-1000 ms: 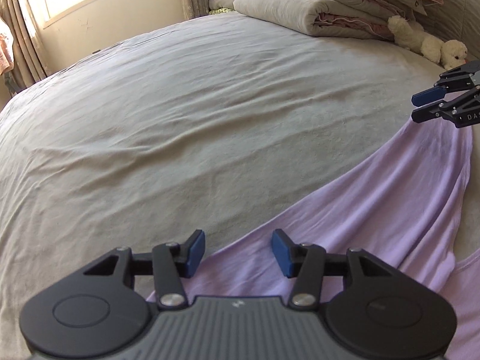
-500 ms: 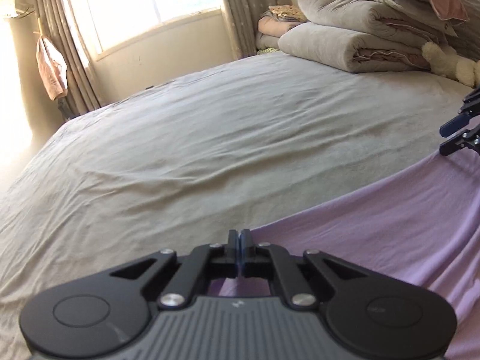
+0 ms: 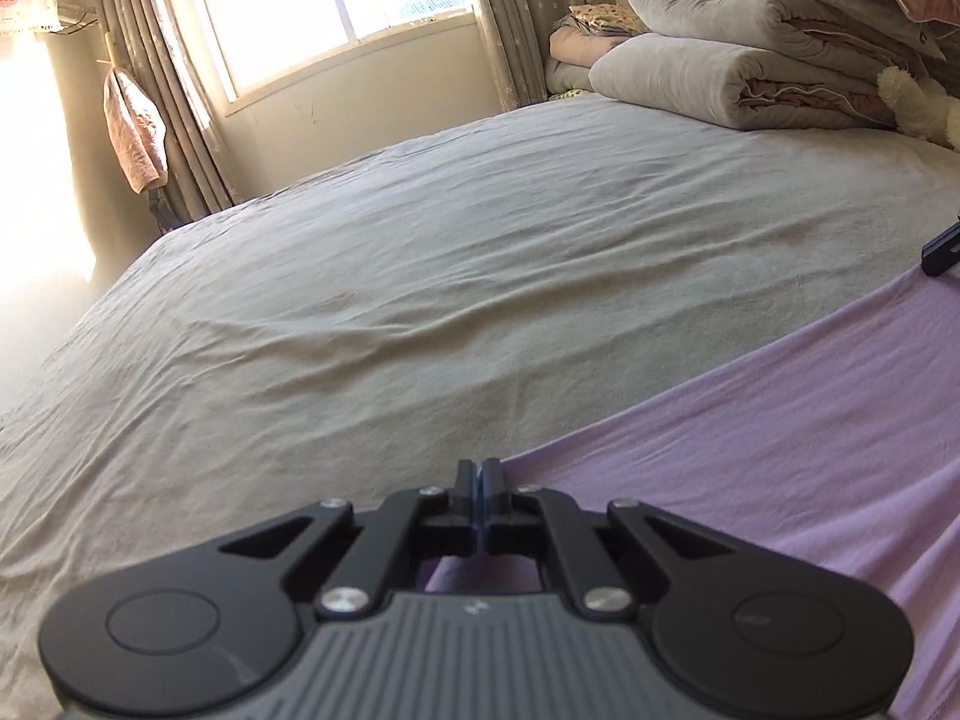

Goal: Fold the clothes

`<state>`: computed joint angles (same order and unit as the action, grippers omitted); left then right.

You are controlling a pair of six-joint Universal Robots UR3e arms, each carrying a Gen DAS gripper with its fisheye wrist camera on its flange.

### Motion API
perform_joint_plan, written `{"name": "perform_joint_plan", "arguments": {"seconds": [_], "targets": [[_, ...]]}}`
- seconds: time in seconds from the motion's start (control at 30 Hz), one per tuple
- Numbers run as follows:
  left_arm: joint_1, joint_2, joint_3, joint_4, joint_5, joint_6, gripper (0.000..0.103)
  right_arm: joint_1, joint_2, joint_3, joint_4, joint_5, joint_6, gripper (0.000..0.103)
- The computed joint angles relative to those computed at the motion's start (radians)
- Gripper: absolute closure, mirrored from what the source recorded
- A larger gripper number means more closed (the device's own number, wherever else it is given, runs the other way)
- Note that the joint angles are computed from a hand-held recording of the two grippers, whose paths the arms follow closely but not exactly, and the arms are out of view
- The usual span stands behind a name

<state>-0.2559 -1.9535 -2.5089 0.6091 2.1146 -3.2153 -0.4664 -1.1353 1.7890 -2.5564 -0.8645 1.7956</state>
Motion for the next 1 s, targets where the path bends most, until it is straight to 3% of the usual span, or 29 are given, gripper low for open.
{"name": "perform_joint_plan", "arguments": {"seconds": [0.23,0.4,0.53,0.63,0.73,0.87,1.0], "targets": [[-0.021,-0.042,0.048,-0.041,0.036,0.025,0.102,0.033,0.055,0.083,-0.290,-0.031,0.134,0.102],[-0.047,0.087,0.045,-0.192,0.030,-0.006,0.092,-0.012,-0.020,0.133,-0.306,-0.027,0.297,0.088],[-0.109,0.231,0.053,-0.354,0.023,-0.070,0.077,-0.089,-0.160,0.186,-0.123,-0.006,0.380,0.080],[-0.173,0.303,0.080,-0.465,0.009,-0.126,0.075,-0.156,-0.272,0.226,0.080,0.016,0.370,0.074],[-0.264,0.315,0.126,-0.546,0.022,-0.174,0.073,-0.213,-0.369,0.278,0.194,0.022,0.381,0.073],[-0.361,0.275,0.159,-0.527,-0.017,-0.205,0.072,-0.291,-0.453,0.315,0.325,0.034,0.419,0.072],[-0.418,0.193,0.181,-0.432,-0.096,-0.151,0.074,-0.372,-0.502,0.362,0.438,0.065,0.412,0.072]]}}
